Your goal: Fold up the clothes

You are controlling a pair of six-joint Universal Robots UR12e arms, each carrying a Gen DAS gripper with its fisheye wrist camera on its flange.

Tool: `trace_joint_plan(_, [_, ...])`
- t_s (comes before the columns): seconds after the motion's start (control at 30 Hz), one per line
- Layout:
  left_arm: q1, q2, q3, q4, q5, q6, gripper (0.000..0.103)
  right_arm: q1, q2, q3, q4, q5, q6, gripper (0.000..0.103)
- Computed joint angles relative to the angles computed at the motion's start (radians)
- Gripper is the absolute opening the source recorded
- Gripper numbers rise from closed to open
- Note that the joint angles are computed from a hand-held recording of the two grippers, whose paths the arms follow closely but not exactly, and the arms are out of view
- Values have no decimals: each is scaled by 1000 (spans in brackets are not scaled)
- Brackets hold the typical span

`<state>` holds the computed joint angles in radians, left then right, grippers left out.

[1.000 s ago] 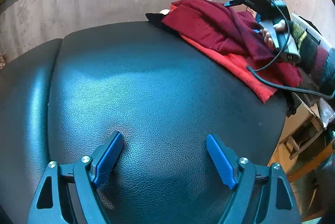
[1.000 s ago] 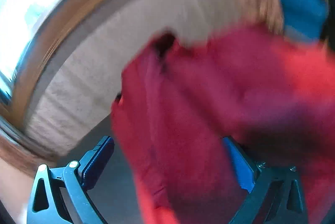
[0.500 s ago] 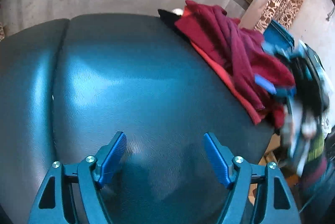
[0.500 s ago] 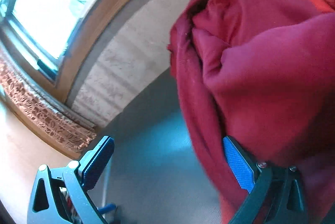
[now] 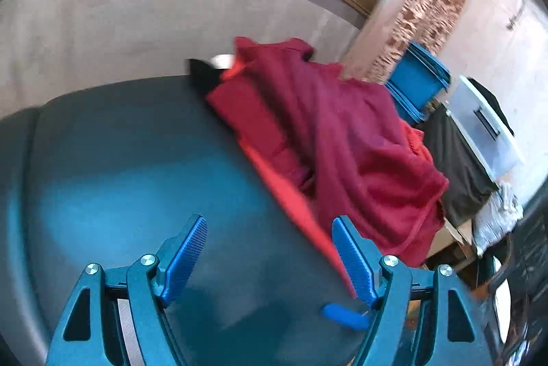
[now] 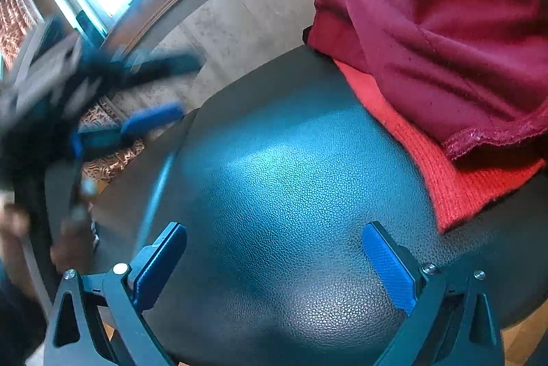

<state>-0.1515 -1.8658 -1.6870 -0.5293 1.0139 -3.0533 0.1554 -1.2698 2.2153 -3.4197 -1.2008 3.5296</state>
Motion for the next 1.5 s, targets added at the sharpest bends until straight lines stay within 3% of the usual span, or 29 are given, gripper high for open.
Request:
trace_joint_plan(0.1, [-37, -49, 80, -76, -15, 30, 77, -8, 20, 10, -77, 26, 1, 103])
trace_joint_plan(0.17, [-64, -82, 134, -106, 1, 26, 77, 10, 33, 8, -110, -5, -25, 103])
trace_joint_plan(0.33, [-105, -144, 216, -114, 57, 44, 77, 30, 53, 25, -193, -55, -104, 103])
trace_joint_plan(0.53, [-129, -202, 291, -137, 60, -44, 75, 21, 66, 47, -275, -56, -80, 103])
trace_joint_plan(0.6, [-141, -218, 325, -200, 89, -71, 54, 23, 61, 57, -277, -68, -92, 103])
trace_joint_plan(0.63, [-145, -226, 343, -238, 103, -70, 27, 20, 61, 61, -286, -66, -92, 103])
trace_joint_plan(0.67, [-144, -230, 349, -265, 97, -69, 19, 16, 61, 68, -299, -59, -91, 103])
trace_joint_plan(0.73, [-139, -227, 340, -270, 84, -74, 15, 7, 62, 80, -321, -43, -87, 103])
trace_joint_plan(0.93, [-76, -147, 213, -116, 6, -166, 13, -11, 51, 106, -336, -28, -99, 103])
trace_joint_plan(1.1, [11, -62, 73, -8, -39, -265, 12, -13, 58, 80, -312, -37, -102, 103])
trace_joint_plan(1.23, [77, 13, -39, 22, -2, -295, 12, -16, 26, 93, -256, -54, -110, 103])
trace_joint_plan(1.37, [135, 70, -136, 18, 43, -278, 12, -20, -16, 126, -228, -53, -26, 103])
trace_joint_plan(1.5, [193, 129, -235, 22, 54, -288, 12, -9, -86, 139, -94, -24, -2, 103])
